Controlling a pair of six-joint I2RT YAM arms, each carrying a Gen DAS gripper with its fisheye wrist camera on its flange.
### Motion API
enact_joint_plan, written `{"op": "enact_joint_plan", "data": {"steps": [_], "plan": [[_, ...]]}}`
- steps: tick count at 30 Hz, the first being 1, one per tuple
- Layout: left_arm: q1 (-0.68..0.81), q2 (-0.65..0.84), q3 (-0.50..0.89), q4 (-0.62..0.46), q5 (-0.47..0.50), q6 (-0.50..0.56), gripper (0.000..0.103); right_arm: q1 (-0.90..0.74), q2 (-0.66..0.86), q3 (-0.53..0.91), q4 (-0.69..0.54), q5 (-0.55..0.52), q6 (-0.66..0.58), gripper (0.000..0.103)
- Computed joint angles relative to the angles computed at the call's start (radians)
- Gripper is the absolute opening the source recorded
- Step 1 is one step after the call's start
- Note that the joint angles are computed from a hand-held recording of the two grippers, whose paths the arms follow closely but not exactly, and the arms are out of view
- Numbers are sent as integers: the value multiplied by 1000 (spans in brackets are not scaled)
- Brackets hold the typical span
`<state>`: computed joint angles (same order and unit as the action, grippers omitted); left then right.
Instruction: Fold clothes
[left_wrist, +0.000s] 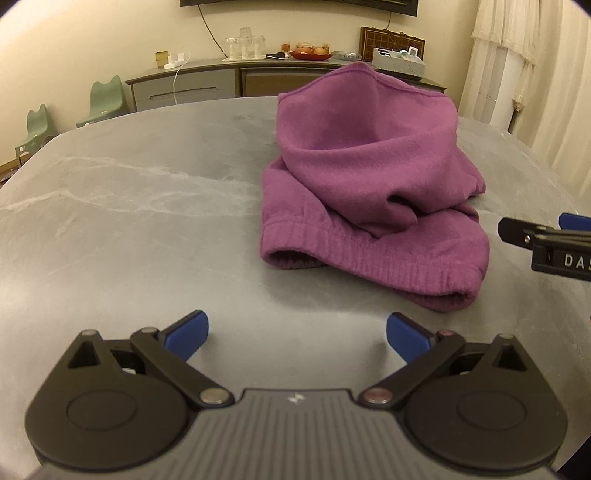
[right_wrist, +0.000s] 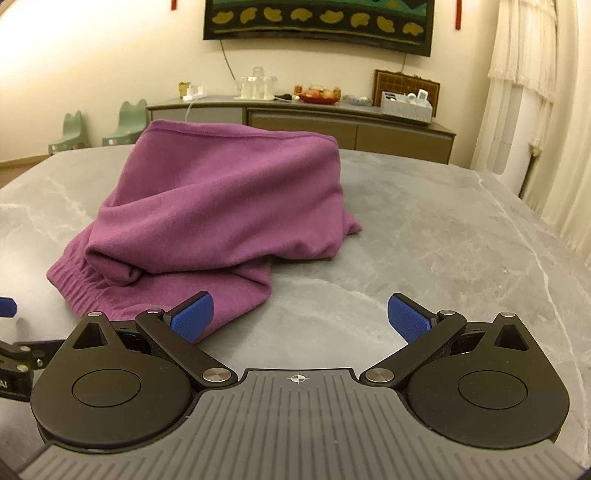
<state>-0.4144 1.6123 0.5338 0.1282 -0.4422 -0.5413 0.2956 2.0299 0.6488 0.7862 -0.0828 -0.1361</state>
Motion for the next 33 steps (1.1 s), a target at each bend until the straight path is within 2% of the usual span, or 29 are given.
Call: {"op": "enact_joint_plan", "data": {"steps": [9, 10, 11, 12, 13, 15, 16, 17, 18, 20, 28, 29, 30, 31, 32, 33], "plan": [[-9, 9, 2, 6, -16, -7, 103, -6, -9, 5, -29, -29, 7, 101], [-11, 9, 2, 6, -21, -7, 99, -11, -13, 9, -45, -45, 6, 96], [-12, 7, 1, 6, -23, -6, 88, -18, -19, 15, -68, -68, 4, 89], [-13, 5, 0, 6, -28, -7, 71, -25, -24, 22, -92, -92, 1, 70], [-15, 1, -1, 4, -36, -8, 65, -32, -29, 29, -116, -115, -2, 44], [-11, -13, -9, 10, -30, -6, 54, -42, -29, 47, -163, -135, 0, 34], [-11, -17, -12, 13, -28, -5, 49, -45, -28, 54, -180, -144, 0, 24], [-12, -20, -14, 14, -30, -5, 34, -48, -26, 59, -192, -155, -3, 17], [-12, -22, -15, 15, -30, -6, 17, -52, -25, 64, -203, -167, -7, 5], [-10, -26, -17, 16, -23, -8, 1, -56, -30, 56, -196, -184, -11, 1], [-3, -41, -27, 24, 5, -17, 1, -57, -33, 52, -183, -189, -6, 0], [-2, -43, -28, 25, 8, -18, 6, -56, -29, 53, -179, -184, -1, 0], [-1, -45, -29, 26, 12, -19, 18, -55, -26, 53, -174, -180, 5, 5], [1, -47, -30, 27, 15, -21, 28, -53, -23, 52, -164, -171, 13, 23], [-2, -49, -31, 27, 11, -25, 54, -50, -21, 48, -150, -162, 18, 37], [-8, -51, -32, 27, -3, -35, 79, -48, -20, 43, -135, -156, 19, 64]]}}
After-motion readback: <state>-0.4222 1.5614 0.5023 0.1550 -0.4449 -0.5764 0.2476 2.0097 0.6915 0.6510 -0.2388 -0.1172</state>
